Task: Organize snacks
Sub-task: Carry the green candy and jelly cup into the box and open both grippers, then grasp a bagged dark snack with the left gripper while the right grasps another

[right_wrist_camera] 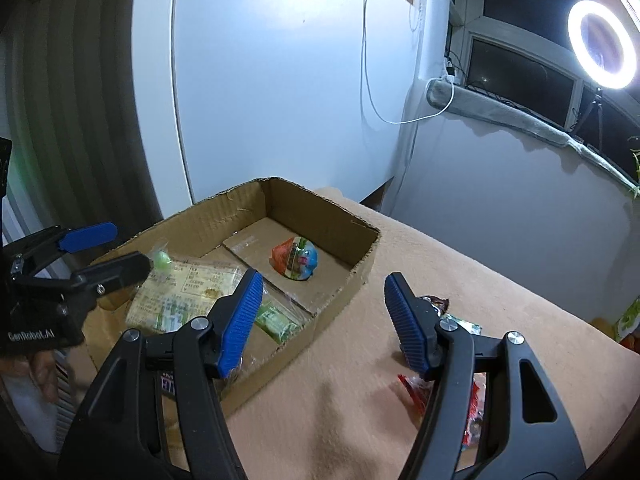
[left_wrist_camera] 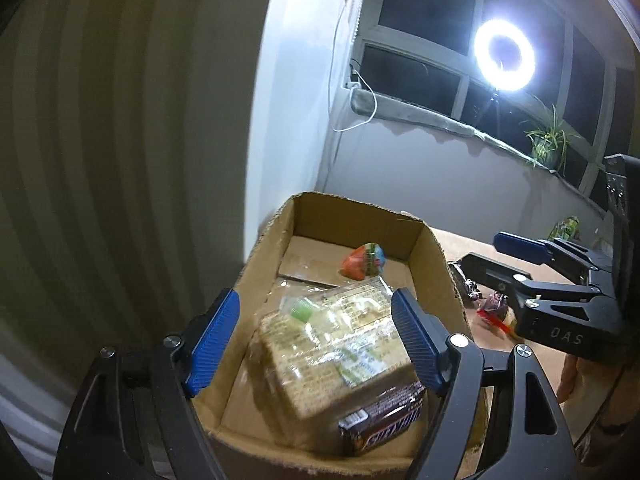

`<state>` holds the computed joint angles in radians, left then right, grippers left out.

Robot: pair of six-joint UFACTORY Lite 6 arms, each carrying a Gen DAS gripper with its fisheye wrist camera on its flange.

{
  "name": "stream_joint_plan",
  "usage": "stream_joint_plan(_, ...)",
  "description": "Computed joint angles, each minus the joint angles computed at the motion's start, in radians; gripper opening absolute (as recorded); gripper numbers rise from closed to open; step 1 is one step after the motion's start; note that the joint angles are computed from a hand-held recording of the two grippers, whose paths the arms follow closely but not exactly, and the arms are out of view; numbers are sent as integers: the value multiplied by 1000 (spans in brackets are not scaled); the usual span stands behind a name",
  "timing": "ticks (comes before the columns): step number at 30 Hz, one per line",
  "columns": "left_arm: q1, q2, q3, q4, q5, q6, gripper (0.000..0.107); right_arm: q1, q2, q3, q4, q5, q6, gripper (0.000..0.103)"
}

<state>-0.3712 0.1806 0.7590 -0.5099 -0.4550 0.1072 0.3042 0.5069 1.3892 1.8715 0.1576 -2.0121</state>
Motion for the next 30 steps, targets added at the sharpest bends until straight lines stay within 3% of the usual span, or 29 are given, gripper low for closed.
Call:
stream_joint_plan(11,-101,-85,-24,-213,-16,188,78,-66,-146,-216,187,68,-190,66)
stream_joint_plan(30,-313,18,156,-513,-23,500,78,-343,-236,-385,147,203,-193,66)
